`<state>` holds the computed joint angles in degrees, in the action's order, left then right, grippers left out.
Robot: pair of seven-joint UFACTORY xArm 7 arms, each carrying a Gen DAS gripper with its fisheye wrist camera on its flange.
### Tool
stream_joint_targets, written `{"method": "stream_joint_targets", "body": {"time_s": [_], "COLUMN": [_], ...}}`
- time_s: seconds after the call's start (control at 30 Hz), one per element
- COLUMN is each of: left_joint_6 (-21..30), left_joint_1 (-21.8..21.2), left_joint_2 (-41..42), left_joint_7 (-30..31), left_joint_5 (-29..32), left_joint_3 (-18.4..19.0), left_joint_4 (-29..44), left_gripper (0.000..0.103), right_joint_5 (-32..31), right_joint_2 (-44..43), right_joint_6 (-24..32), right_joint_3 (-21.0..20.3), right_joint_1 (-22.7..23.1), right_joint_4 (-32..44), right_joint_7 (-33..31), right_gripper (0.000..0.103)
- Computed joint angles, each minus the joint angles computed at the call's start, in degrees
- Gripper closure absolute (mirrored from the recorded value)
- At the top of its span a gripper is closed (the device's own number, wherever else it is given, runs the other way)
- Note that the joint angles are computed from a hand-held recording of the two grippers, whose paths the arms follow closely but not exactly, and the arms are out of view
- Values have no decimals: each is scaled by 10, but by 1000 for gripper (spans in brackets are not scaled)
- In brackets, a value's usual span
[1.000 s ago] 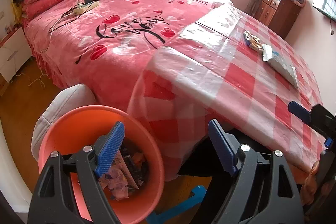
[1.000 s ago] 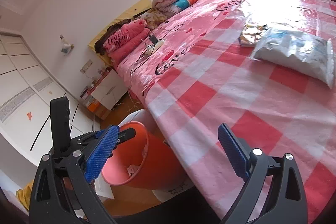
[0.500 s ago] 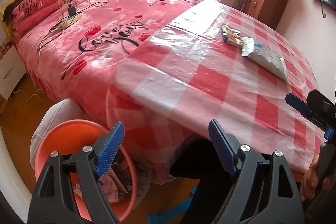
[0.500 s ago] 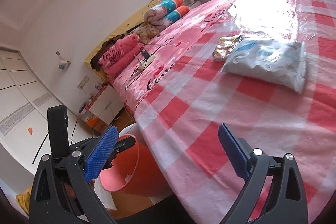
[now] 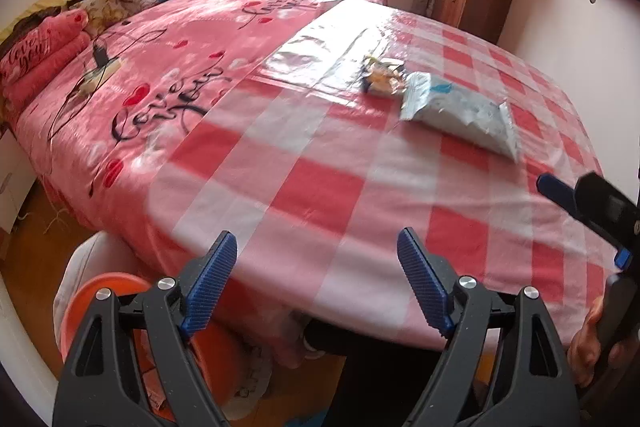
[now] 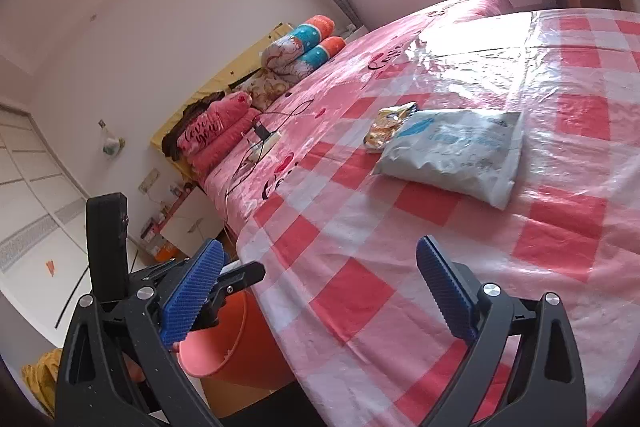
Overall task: Collect trash
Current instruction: 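Move both tools back over the checked sheet toward the wipes pack and wrapper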
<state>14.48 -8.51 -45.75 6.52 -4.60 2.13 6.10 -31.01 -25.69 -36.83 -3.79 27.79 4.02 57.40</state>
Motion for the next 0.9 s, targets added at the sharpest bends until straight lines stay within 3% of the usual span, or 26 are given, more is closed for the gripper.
{"method": "stream_joint_targets", "body": {"time_s": [0.2, 0.33, 0.4, 0.53, 0.6, 0.63, 0.77, 0.83, 0.9], "left_joint_6": [-49, -74, -92, -116, -121, -124, -136, -127, -145], "left_joint_1": [-23, -69, -118, -174, -218, -262, -356, -416, -421], "left_joint_2": [74, 127, 158, 217, 248, 267, 326, 355, 375], "left_joint_7": [-25, -29, -20, -13, 0, 19, 81, 134, 146], "left_joint_5": [1, -15, -40, -75, -105, -134, -223, -297, -322], "left_joint_3": [-26, -7, 26, 49, 77, 111, 174, 221, 214], "left_joint_4": [44, 78, 98, 135, 158, 173, 217, 246, 256], "left_gripper": [20, 20, 20, 20, 20, 20, 20, 20, 20], "right_joint_5": [-25, -32, -34, -43, -44, -43, -68, -80, -88], "right_joint_2": [-15, -28, -36, -62, -80, -88, -98, -107, -117], "right_joint_6": [-11, -15, -15, -2, 13, 22, 28, 32, 37], "right_joint_3": [-33, -43, -51, -76, -90, -99, -181, -210, -239], "right_joint_1": [-11, -27, -35, -50, -57, -59, -46, -49, -50], "right_joint_4": [-15, -26, -32, -46, -54, -58, -67, -73, -78], "right_joint_7": [8, 7, 6, -1, -8, -12, -25, -31, -39], "right_gripper": [7, 7, 7, 7, 7, 7, 7, 7, 7]}}
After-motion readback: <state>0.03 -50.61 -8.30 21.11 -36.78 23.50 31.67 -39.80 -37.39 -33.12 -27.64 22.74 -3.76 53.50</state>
